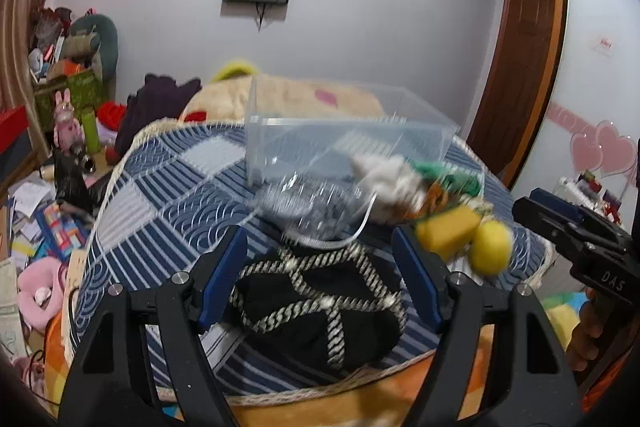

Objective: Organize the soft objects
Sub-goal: 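Grasp the black chain-trimmed bag with the left tool while the right tool grasps the yellow ball toy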

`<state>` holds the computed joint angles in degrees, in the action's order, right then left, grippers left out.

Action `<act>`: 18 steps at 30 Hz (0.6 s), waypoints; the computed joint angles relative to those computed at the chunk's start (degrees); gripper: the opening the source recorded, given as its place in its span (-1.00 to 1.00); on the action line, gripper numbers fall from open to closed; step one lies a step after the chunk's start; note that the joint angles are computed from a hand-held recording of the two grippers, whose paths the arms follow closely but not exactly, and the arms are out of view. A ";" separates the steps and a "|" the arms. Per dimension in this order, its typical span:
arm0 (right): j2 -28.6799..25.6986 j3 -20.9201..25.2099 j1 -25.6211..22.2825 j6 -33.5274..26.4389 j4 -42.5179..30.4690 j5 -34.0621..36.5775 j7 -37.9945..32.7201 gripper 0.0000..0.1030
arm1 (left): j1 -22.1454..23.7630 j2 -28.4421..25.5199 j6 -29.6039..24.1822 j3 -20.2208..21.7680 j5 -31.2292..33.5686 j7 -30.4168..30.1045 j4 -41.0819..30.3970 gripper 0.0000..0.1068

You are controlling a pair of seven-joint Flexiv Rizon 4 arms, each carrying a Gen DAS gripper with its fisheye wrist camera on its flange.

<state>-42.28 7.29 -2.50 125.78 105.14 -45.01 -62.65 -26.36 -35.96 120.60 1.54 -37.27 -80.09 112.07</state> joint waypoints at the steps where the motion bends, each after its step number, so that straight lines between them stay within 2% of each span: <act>1: 0.00 -0.03 0.00 -0.80 0.01 -0.31 0.23 0.18 | -0.10 -0.08 -0.59 0.11 -0.34 0.13 0.15 0.40; 3: 0.50 -1.34 1.72 -1.88 0.60 2.28 -1.43 0.18 | -0.66 -0.34 -1.60 0.77 -1.39 0.47 0.21 0.40; 5: 0.70 -1.27 1.87 -2.90 0.74 3.47 -2.38 0.18 | 1.05 -0.11 -3.51 -0.29 0.08 -0.36 0.57 0.40; 8: -0.13 2.40 -2.21 -4.75 -0.12 -1.20 0.12 0.18 | 2.00 -0.26 -5.73 -0.28 1.70 -1.84 0.84 0.46; 10: -0.55 3.42 -3.21 -5.64 -0.50 -2.88 1.13 0.18 | 5.18 0.02 -6.91 -2.83 5.83 -3.80 1.44 0.50; 14: -0.82 3.75 -3.36 -6.56 -0.72 -4.28 1.05 0.18 | 5.34 -0.43 -7.58 -2.30 9.58 -6.09 1.27 0.59; 18: -1.91 6.15 -5.39 -9.87 -1.95 -8.19 2.48 -0.06 | 5.49 -0.79 -7.98 -2.06 12.08 -7.82 1.06 0.59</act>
